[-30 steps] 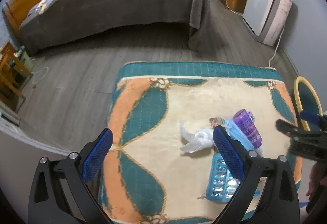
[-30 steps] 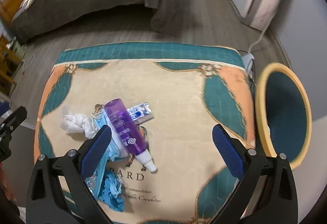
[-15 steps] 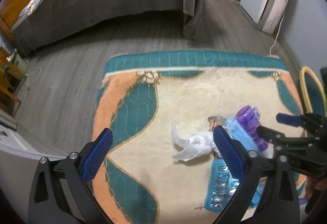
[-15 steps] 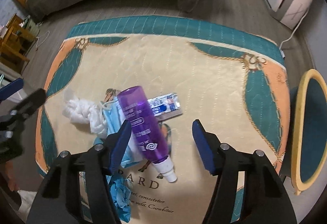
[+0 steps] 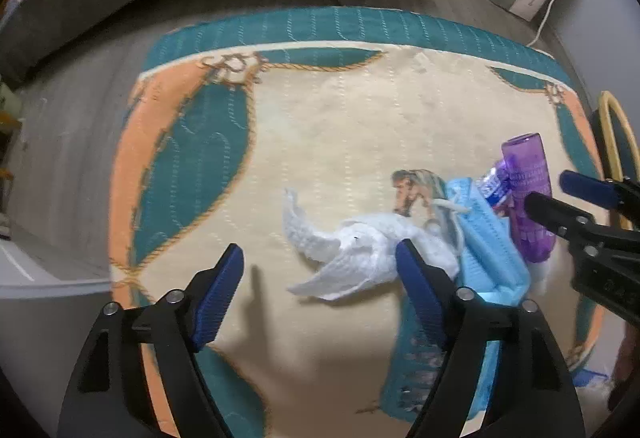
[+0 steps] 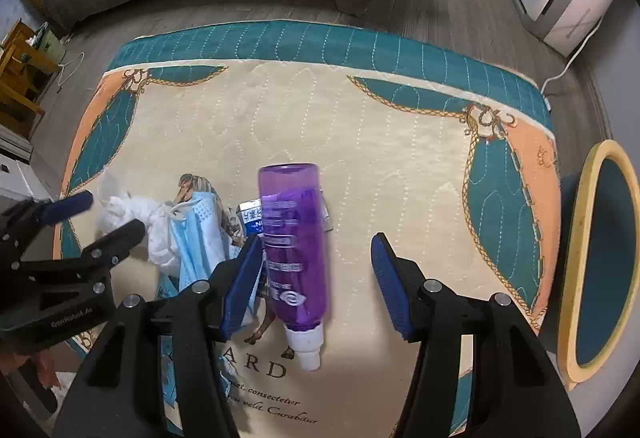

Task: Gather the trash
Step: 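Grasp the white tissue with the left tool while the right tool grasps the purple bottle, then carry the tissue and purple bottle over the wastebasket with both tools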

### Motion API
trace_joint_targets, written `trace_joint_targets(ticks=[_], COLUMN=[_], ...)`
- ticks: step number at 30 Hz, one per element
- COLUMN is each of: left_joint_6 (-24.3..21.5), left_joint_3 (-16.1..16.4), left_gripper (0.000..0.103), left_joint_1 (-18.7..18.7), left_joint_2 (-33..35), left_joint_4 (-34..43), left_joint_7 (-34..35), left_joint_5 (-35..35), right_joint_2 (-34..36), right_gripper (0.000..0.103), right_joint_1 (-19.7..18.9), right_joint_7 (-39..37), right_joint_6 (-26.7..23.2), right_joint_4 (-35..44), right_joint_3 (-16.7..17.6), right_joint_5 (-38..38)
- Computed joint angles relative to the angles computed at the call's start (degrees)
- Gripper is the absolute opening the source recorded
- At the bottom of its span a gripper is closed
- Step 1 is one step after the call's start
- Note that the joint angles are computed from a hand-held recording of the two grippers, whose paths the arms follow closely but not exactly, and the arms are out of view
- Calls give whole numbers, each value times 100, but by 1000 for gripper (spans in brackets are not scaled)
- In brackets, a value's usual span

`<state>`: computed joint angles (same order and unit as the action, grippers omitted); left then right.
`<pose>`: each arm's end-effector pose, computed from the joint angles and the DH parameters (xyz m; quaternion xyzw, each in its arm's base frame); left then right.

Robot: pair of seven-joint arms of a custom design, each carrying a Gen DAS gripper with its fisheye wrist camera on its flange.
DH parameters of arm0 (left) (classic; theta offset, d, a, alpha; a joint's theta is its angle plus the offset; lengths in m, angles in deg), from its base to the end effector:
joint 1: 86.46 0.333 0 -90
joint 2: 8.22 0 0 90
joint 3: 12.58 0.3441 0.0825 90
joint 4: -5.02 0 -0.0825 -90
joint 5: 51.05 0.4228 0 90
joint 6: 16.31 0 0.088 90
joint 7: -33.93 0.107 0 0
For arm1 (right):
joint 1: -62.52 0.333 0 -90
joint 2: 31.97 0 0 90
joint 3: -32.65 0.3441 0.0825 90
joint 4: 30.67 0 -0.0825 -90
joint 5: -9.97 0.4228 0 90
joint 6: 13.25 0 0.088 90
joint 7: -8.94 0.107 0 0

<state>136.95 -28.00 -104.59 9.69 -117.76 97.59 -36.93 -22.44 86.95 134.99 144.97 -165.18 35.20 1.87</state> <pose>0.5189 -0.3487 0.2817 -0.5847 0.8022 -0.1065 0.0575 0.5004 0.2614 0.2826 -0.6890 0.7136 -0.0584 0.1129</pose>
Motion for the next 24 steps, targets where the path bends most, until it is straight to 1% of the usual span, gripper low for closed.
trace_joint_targets(ticks=[1,3,5,6,7,8,9,11,12,14,16,17,20,22,24], left_joint_6=[4,3,-27,-18,-2,118,231,537,658,864,1008,1108,1249,1378,1623], left_joint_3=[-30,-116,-200,-259,-312,-336,-259,-265,-195,-1,271,398,438,480,492], left_gripper=[72,67,62,53,39,35,34,33,33,33,33,33,33,33,33], left_joint_1=[18,72,126,180,215,225,131,144,91,-62,-290,-393,-400,-388,-374], left_joint_2=[17,70,117,153,167,143,115,3,-69,-206,-343,-426,-548,-663,-791], left_joint_4=[17,62,97,119,136,115,108,14,-28,-98,-145,-173,-179,-222,-269], left_joint_7=[57,249,405,538,654,746,654,672,575,274,-201,-474,-832,-1039,-1282], left_joint_5=[-35,-157,-344,-477,-590,-640,-536,-571,-488,-166,401,719,1110,1397,1632], right_joint_2=[8,76,155,163,183,185,176,174,154,93,4,-55,-266,-412,-561], right_gripper=[56,56,56,55,39,32,32,32,32,32,32,32,32,32,32], right_joint_1=[-39,-70,-48,-39,-66,-59,-70,-77,-62,-75,-67,-43,-4,30,-19], right_joint_7=[-96,-263,-339,-360,-453,-470,-497,-532,-512,-517,-421,-316,59,510,988], right_joint_6=[13,1,-51,-52,-47,-78,-54,37,97,164,262,303,446,547,676], right_joint_4=[-7,41,113,108,121,136,127,119,100,57,8,-27,-124,-174,-228], right_joint_3=[35,83,77,78,106,107,108,100,75,41,-20,-61,-187,-268,-303], right_joint_5=[122,293,336,378,503,564,642,745,732,746,667,552,-5,-616,-1251])
